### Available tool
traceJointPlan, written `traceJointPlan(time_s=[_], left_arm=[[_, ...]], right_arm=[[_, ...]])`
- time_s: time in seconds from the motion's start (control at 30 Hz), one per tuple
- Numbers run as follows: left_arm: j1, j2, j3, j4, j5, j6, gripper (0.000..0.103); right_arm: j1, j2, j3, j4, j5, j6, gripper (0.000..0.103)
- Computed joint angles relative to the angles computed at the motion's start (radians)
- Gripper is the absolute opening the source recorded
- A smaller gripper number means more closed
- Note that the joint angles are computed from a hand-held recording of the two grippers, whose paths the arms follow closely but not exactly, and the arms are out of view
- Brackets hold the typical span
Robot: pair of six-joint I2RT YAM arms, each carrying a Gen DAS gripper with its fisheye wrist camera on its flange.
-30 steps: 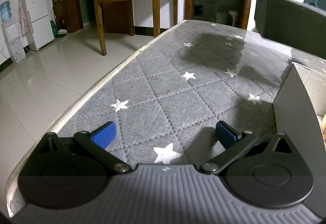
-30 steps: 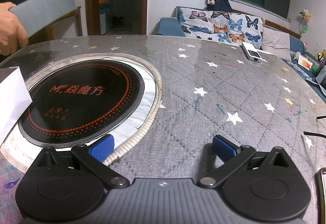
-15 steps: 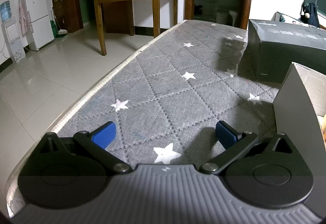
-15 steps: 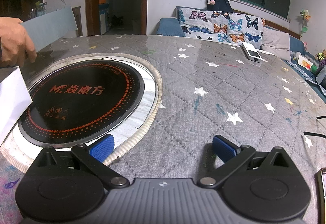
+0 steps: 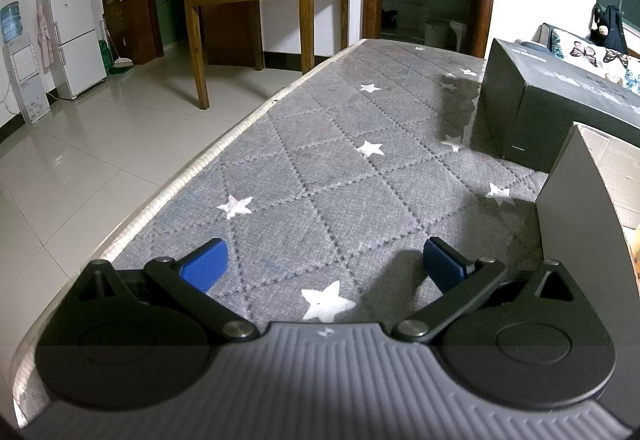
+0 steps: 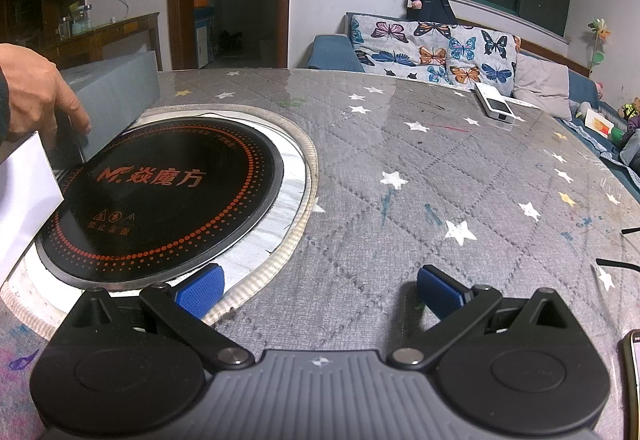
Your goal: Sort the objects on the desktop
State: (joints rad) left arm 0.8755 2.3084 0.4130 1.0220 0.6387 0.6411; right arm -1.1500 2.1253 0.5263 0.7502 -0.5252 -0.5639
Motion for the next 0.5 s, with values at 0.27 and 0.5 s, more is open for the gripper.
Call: traceJointPlan(time_s=[0.27, 0.5], left_arm=[[0.0, 0.001, 0.0, 0.0, 0.0, 0.0, 0.103], [0.003, 0.0, 0.002, -0.004, 0.002, 0.003, 0.103]], right_arm=[[0.0, 0.0, 0.0, 0.0, 0.0, 0.0, 0.103], [0.0, 0.0, 0.0, 0.0, 0.0, 0.0, 0.103]])
